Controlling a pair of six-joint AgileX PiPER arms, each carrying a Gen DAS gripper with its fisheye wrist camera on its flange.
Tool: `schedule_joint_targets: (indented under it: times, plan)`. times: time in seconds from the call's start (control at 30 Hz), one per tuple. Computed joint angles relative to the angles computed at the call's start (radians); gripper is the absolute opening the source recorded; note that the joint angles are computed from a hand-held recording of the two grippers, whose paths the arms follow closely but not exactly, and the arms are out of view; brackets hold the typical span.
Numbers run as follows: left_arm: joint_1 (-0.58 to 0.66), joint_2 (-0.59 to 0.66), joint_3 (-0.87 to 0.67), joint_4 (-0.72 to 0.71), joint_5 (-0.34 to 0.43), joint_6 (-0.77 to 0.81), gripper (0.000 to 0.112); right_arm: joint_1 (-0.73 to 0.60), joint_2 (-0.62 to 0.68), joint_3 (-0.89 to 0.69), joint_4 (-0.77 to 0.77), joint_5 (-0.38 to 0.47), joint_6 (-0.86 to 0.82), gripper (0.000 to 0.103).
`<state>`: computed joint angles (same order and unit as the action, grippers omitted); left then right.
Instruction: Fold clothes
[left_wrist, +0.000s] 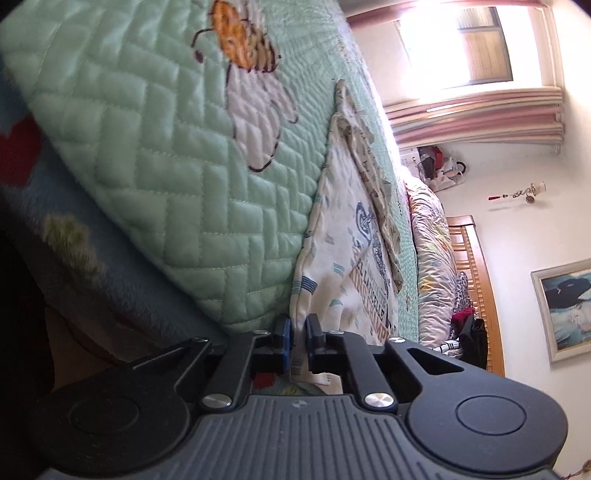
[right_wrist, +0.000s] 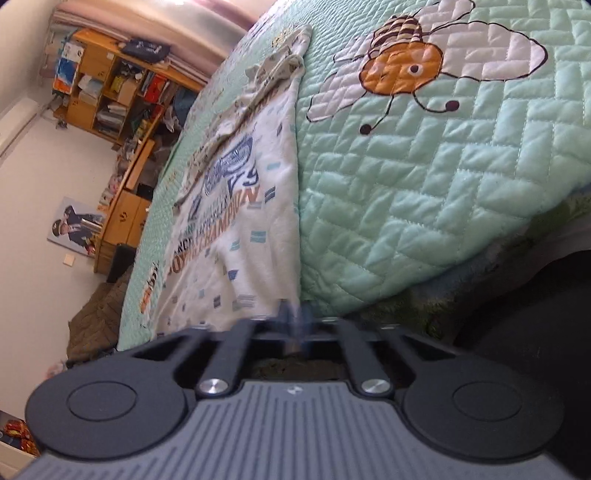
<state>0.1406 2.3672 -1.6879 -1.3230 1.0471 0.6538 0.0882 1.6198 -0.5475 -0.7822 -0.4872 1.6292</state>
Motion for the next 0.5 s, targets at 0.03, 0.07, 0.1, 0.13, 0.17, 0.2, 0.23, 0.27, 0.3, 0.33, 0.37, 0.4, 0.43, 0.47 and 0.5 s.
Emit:
schedule_joint_targets:
  times: [0.03, 0.07, 0.1, 0.13, 0.17, 0.2, 0.23, 0.27, 0.3, 0.33, 0.37, 0.4, 0.43, 0.47, 0.5]
  plan:
    - [0.001, -0.007, 0.007, -0.010, -0.004, 0.018, 0.006, 0.010, -0.015, 0.011, 0.042, -0.008, -0.053, 0.003]
    - [0.005, -0.015, 0.014, -0.024, -0.005, 0.033, 0.006, 0.016, -0.029, 0.026, 0.096, -0.027, -0.105, 0.003]
    - [0.007, -0.021, 0.017, -0.039, -0.004, 0.046, 0.006, 0.021, -0.041, 0.039, 0.146, -0.043, -0.145, 0.003]
    - [0.010, -0.025, 0.016, -0.053, 0.000, 0.054, 0.006, 0.025, -0.052, 0.049, 0.193, -0.056, -0.179, 0.003]
    - [0.012, -0.030, 0.011, -0.062, 0.004, 0.059, 0.006, 0.025, -0.060, 0.053, 0.227, -0.064, -0.201, 0.003]
    - [0.011, -0.034, -0.002, -0.065, 0.005, 0.057, 0.006, 0.024, -0.067, 0.054, 0.254, -0.070, -0.215, 0.003]
    - [0.009, -0.039, -0.014, -0.067, 0.006, 0.051, 0.006, 0.016, -0.069, 0.051, 0.266, -0.082, -0.216, 0.003]
    - [0.006, -0.041, -0.030, -0.065, 0.007, 0.039, 0.006, 0.005, -0.066, 0.045, 0.271, -0.098, -0.206, 0.003]
    - [0.001, -0.035, -0.059, -0.063, 0.009, 0.017, 0.006, -0.005, -0.063, 0.034, 0.268, -0.111, -0.193, 0.003]
    - [-0.004, -0.030, -0.084, -0.066, 0.011, 0.000, 0.006, -0.014, -0.059, 0.020, 0.262, -0.120, -0.178, 0.003]
    - [-0.009, -0.027, -0.099, -0.074, 0.012, -0.007, 0.006, -0.021, -0.055, 0.004, 0.257, -0.124, -0.162, 0.003]
    - [-0.014, -0.023, -0.118, -0.080, 0.013, -0.017, 0.006, -0.027, -0.051, -0.014, 0.248, -0.127, -0.142, 0.003]
    - [-0.017, -0.016, -0.142, -0.081, 0.015, -0.029, 0.006, -0.032, -0.047, -0.033, 0.240, -0.125, -0.123, 0.003]
    - [-0.021, -0.013, -0.159, -0.084, 0.014, -0.039, 0.006, -0.036, -0.043, -0.052, 0.236, -0.118, -0.108, 0.003]
    - [-0.026, -0.011, -0.171, -0.090, 0.011, -0.047, 0.006, -0.039, -0.039, -0.072, 0.231, -0.111, -0.093, 0.003]
